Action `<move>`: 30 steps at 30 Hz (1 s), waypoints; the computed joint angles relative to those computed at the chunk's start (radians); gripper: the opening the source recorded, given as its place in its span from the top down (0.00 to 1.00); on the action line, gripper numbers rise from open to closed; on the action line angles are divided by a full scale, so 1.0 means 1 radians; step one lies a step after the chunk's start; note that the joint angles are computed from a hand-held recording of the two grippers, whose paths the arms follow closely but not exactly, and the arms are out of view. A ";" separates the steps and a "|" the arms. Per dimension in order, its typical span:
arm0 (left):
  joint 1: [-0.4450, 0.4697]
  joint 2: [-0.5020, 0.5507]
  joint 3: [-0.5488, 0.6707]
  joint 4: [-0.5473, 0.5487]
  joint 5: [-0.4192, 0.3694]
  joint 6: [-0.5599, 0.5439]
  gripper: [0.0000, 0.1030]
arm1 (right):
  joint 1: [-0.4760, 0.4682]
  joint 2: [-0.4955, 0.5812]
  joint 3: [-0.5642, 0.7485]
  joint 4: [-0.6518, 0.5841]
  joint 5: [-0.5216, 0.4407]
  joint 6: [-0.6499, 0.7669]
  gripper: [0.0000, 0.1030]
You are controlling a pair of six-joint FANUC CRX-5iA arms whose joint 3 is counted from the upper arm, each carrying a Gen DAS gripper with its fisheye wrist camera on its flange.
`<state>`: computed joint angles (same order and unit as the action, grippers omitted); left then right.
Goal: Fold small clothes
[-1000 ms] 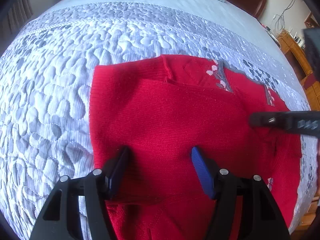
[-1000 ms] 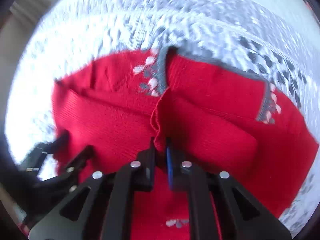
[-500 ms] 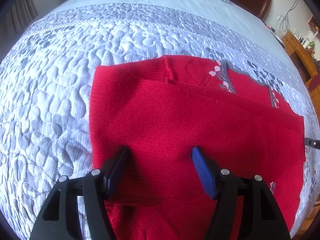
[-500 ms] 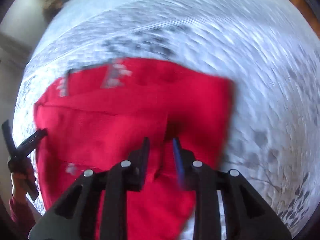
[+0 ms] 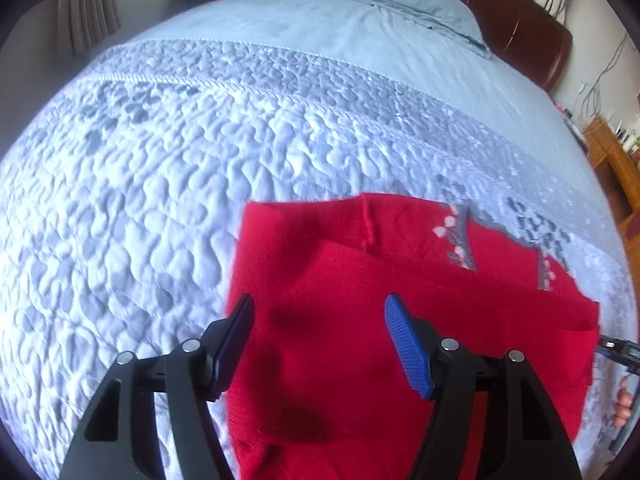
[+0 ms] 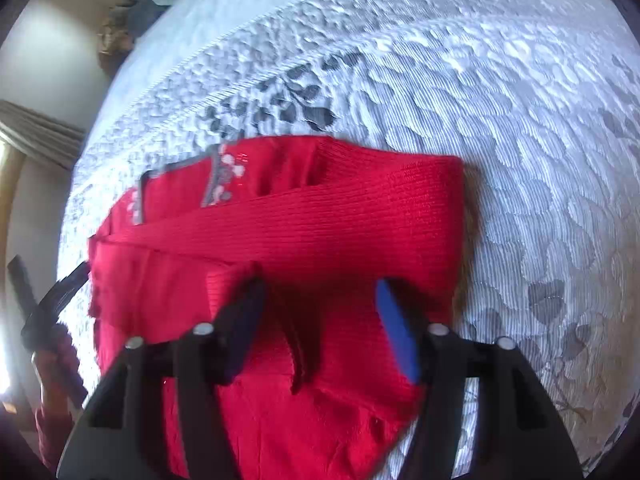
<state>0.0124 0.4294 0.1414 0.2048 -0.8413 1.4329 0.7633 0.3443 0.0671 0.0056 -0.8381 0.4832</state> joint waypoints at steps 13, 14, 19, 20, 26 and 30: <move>-0.037 0.084 0.108 -0.192 -0.066 0.148 0.26 | 0.077 0.034 0.050 0.055 -0.109 0.101 0.93; -0.035 0.090 0.118 -0.187 -0.077 0.145 0.26 | 0.074 0.011 0.031 0.053 -0.090 0.089 0.94; -0.046 0.103 0.138 -0.209 -0.091 0.155 0.26 | 0.066 0.023 0.039 0.077 -0.198 0.021 1.00; -0.049 0.096 0.133 -0.214 -0.093 0.160 0.26 | 0.060 0.031 0.042 0.056 -0.208 0.036 1.00; -0.046 0.045 0.084 -0.184 -0.039 0.127 0.29 | 0.040 -0.094 -0.122 0.063 0.084 -0.016 0.58; -0.065 0.045 0.085 -0.201 -0.017 0.092 0.29 | 0.026 -0.043 -0.059 0.059 0.062 0.076 0.36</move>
<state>-0.0528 0.4740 0.2263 0.0041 -0.8587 1.5253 0.7889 0.3016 0.0078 0.0650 -0.7760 0.5587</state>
